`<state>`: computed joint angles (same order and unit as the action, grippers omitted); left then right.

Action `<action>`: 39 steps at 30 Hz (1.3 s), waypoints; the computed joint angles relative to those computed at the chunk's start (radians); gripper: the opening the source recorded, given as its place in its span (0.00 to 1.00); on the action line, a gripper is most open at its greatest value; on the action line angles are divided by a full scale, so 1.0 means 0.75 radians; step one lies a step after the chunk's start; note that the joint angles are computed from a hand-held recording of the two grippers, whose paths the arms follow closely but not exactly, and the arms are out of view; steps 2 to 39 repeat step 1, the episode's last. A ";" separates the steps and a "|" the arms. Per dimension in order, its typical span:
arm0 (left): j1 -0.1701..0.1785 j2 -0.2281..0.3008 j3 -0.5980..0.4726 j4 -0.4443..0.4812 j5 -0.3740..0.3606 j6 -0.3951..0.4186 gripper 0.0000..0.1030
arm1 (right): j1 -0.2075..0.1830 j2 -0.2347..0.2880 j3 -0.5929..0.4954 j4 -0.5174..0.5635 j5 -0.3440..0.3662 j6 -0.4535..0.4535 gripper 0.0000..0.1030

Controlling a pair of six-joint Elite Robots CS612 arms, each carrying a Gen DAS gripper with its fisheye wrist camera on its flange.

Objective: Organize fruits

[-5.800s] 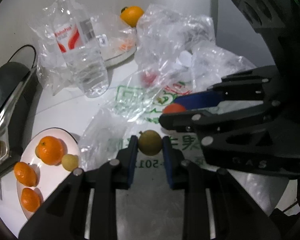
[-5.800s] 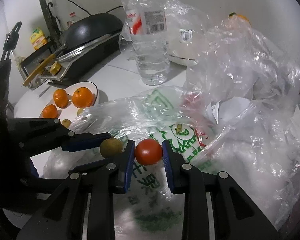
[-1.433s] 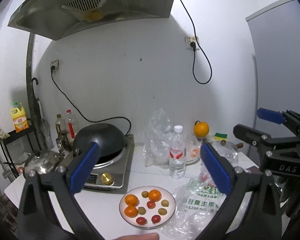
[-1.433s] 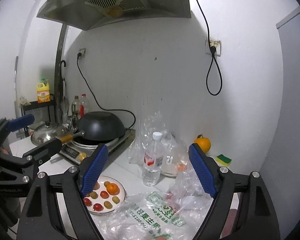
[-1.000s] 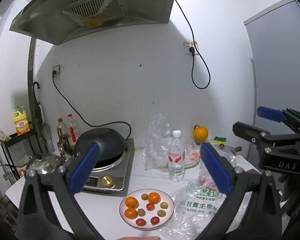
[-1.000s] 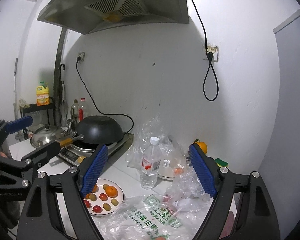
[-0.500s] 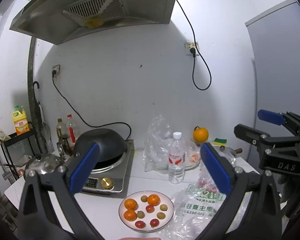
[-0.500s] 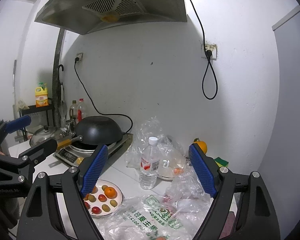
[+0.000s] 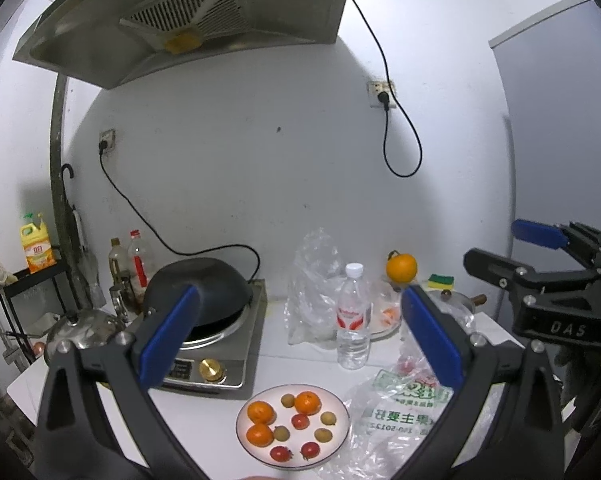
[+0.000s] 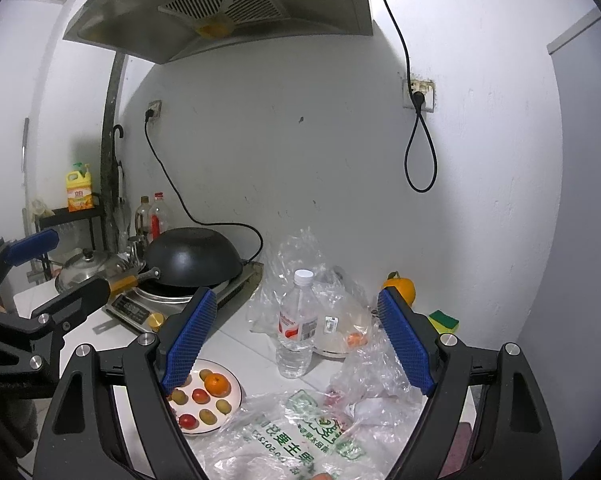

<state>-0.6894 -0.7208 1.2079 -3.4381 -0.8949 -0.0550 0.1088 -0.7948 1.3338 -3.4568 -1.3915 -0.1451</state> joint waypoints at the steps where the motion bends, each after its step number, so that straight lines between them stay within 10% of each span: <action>1: 0.004 -0.003 0.003 0.008 -0.020 -0.014 0.99 | 0.000 0.002 -0.004 0.005 -0.001 0.000 0.83; 39: 0.004 -0.003 0.003 0.008 -0.020 -0.014 0.99 | 0.000 0.002 -0.004 0.005 -0.001 0.000 0.83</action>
